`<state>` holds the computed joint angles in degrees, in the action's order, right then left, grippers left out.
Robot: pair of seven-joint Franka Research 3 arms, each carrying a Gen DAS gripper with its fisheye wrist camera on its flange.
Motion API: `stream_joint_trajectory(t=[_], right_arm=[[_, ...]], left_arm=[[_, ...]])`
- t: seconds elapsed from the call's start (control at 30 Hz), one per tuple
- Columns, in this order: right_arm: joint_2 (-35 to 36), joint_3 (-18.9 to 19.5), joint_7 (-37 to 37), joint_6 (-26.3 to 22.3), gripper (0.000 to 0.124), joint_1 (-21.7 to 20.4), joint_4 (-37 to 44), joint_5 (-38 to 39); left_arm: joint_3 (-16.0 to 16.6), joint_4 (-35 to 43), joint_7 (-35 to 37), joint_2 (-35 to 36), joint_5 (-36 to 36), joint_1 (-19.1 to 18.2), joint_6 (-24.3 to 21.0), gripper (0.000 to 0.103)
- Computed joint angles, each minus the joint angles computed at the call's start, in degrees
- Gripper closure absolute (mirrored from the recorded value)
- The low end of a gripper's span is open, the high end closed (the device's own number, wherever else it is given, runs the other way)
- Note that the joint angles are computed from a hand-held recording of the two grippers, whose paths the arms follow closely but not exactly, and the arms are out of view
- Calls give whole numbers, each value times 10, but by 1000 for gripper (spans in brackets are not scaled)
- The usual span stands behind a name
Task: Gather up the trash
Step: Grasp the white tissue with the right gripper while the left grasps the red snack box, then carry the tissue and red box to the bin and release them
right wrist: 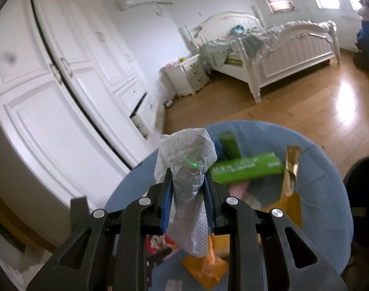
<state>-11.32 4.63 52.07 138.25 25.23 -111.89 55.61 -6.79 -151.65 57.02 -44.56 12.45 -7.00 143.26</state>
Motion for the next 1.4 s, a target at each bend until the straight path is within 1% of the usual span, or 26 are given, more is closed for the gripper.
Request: stream_joint_trajectory(t=[0.07, 0.13, 0.2, 0.27, 0.33, 0.4, 0.47, 0.6, 0.63, 0.7, 0.77, 0.83, 0.87, 0.93, 0.97, 1.03, 1.07, 1.1, 1.13, 1.17, 1.2, 1.23, 1.27, 1.3, 1.4], right_arm=[[-3, -1, 6, -2, 100, -1, -13, 4], [-7, -8, 4, -9, 100, -4, -23, 12], [-7, -10, 0, -10, 100, -6, -31, 21], [-8, -12, -4, -12, 100, -7, -37, 31], [-7, -13, -8, -16, 100, -8, -39, 39], [-5, -13, -16, -16, 100, -8, -44, 50], [-5, -14, -20, -18, 100, -10, -46, 56], [-7, -19, -26, -23, 100, -17, -55, 70], [-6, -22, -26, -26, 100, -20, -54, 74], [-6, -26, -28, -27, 100, -25, -57, 83], [-7, -30, -33, -18, 100, -33, -56, 95], [-15, -36, -45, 21, 100, -43, -52, 112], [-18, -38, -50, 46, 100, -48, -49, 118], [-20, -42, -57, 101, 100, -58, -38, 124], [-19, -42, -50, 139, 100, -66, -30, 112], [-12, -36, -16, 215, 100, -85, -18, 50], [-7, -34, 5, 244, 100, -93, -14, 16], [-2, -34, 24, 262, 100, -99, -13, -14], [9, -24, 74, 289, 100, -119, -11, -84], [18, -18, 118, 301, 100, -134, -12, -142], [30, -11, 166, 305, 100, -152, -10, -205], [49, -10, 210, 295, 100, -167, -2, -260], [61, -16, 229, 285, 100, -168, 4, -282], [75, -23, 246, 272, 100, -170, 10, -301], [110, -39, 257, 241, 100, -170, 23, -312]], left_arm=[[0, 6, -1, 2, -3, 0, -13, 5], [-18, 11, -3, -4, 16, 6, -30, 5], [-29, 13, 0, -5, 31, 3, -43, 5], [-39, 14, -1, -1, 46, 1, -50, 5], [-49, 16, -16, 3, 63, 9, -50, 5], [-46, 20, -37, 9, 69, 18, -53, 5], [-35, 23, -41, 16, 70, 20, -58, 16], [-31, 28, -40, 24, 83, 24, -52, 17], [-31, 27, -43, 19, 88, 26, -40, 17], [-22, 33, -43, 11, 79, 15, -6, 17], [-18, 64, -35, 25, 71, 5, 28, 16], [-17, 103, -22, 52, 62, -6, 64, 16], [-13, 133, -9, 76, 53, -19, 89, 16], [-8, 181, 16, 121, 32, -40, 125, 16], [3, 212, 39, 154, 9, -64, 148, 16], [30, 275, 92, 223, -58, -119, 186, 16], [37, 294, 118, 247, -87, -136, 199, 16], [40, 318, 143, 276, -113, -150, 213, 16], [36, 353, 166, 317, -126, -157, 227, 16], [36, 375, 190, 345, -145, -162, 229, 16], [41, 404, 230, 379, -185, -175, 226, 16], [38, 431, 252, 410, -212, -177, 219, 16], [31, 458, 258, 443, -227, -173, 210, 16], [24, 488, 277, 476, -257, -167, 193, 16], [-8, 561, 316, 547, -328, -135, 144, 16]])
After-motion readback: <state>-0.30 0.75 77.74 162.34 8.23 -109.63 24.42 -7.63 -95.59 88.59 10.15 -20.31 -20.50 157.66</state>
